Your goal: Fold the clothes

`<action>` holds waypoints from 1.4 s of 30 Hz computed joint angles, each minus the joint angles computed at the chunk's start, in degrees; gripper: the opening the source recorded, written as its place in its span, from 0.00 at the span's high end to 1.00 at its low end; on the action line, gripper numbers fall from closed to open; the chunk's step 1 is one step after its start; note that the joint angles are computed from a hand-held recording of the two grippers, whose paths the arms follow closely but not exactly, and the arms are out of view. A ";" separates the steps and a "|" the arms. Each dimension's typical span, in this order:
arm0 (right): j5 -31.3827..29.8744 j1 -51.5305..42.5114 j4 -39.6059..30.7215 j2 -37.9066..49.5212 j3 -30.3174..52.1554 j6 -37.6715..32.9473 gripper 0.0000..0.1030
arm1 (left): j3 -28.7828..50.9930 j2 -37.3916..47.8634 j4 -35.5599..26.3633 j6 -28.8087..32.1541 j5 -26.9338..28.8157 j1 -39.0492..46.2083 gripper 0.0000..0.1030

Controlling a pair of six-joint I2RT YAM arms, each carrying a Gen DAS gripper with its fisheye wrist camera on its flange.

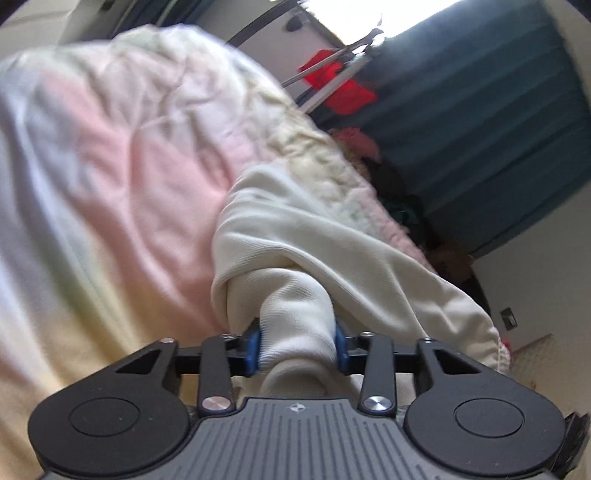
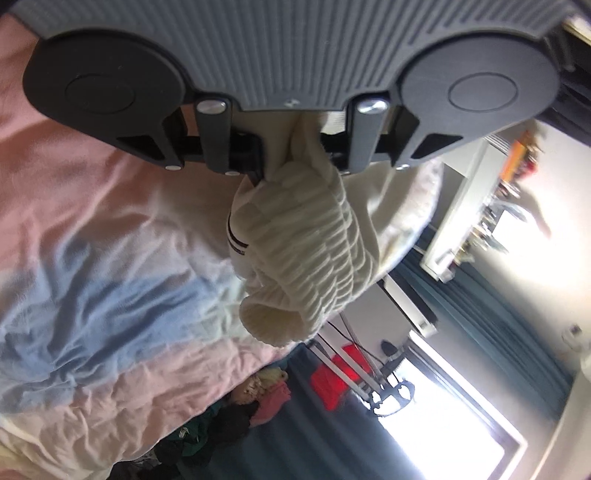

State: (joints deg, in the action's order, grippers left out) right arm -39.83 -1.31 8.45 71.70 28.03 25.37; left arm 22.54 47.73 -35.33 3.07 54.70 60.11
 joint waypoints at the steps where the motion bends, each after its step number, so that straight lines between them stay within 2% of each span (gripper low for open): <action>1: -1.29 -1.04 -1.56 -1.33 0.69 0.45 0.74 | 0.16 -1.38 -0.74 0.45 0.84 0.27 0.67; 3: -3.15 -3.65 -6.28 -4.16 3.20 -0.39 0.74 | 2.68 -1.68 -3.75 -0.97 3.26 -0.29 0.68; 4: -3.99 -5.05 -8.76 -5.36 4.74 -1.09 0.74 | 4.06 -2.56 -3.88 -4.01 3.65 -2.14 0.69; 6: -6.02 -8.47 -13.93 -5.34 9.51 -2.66 0.75 | 5.87 -6.61 0.30 -14.17 1.65 -9.44 0.69; 8: -7.34 -12.13 -19.15 -2.45 16.34 -5.09 0.75 | 8.55 -7.95 7.74 -27.45 -6.89 -22.60 0.70; 10: -8.32 -15.87 -23.08 2.50 24.10 -6.33 0.75 | 13.88 -3.08 13.16 -35.86 -16.73 -36.99 0.70; 12: -8.23 -19.12 -25.37 8.30 32.37 -6.52 0.75 | 20.86 5.22 17.49 -41.30 -27.49 -50.86 0.70; 15: -7.26 -22.63 -28.19 18.54 46.54 -5.08 0.75 | 35.59 21.22 19.75 -45.33 -37.66 -64.33 0.70; 17: -6.28 -24.13 -30.61 26.57 57.75 -3.56 0.75 | 47.38 32.22 20.04 -45.17 -42.24 -70.00 0.70; 20: -3.13 -25.11 -37.07 38.70 76.36 -3.16 0.75 | 67.13 48.66 17.33 -44.84 -45.14 -74.48 0.70; 23: -0.80 -25.48 -41.12 49.05 91.85 -2.01 0.74 | 87.61 63.09 11.02 -42.87 -47.86 -77.55 0.70; 27: 1.83 -25.14 -40.96 59.20 102.06 -1.37 0.74 | 113.45 81.82 1.83 -41.09 -50.12 -79.65 0.70; 29: 2.90 -24.96 -38.47 61.79 101.33 -1.67 0.74 | 119.24 87.82 0.80 -41.97 -49.53 -79.77 0.70; 32: 3.93 -25.10 -39.85 63.87 98.77 -3.25 0.74 | 112.36 88.57 5.71 -40.31 -48.59 -79.61 0.70; 34: 3.38 -25.69 -39.68 63.67 95.20 -5.44 0.74 | 99.34 84.85 14.25 -39.72 -46.47 -78.62 0.70; 37: 2.13 -26.42 -35.04 59.32 84.76 -9.47 0.74 | 84.16 79.66 25.27 -37.96 -46.25 -78.22 0.69; 42: 1.23 -27.68 -32.08 52.65 70.71 -12.30 0.73 | 70.56 72.11 26.21 -34.07 -46.31 -78.46 0.69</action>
State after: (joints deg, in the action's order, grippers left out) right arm -38.60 -28.99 -23.62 124.34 98.75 13.07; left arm 93.10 119.83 -9.11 -30.99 8.40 -18.35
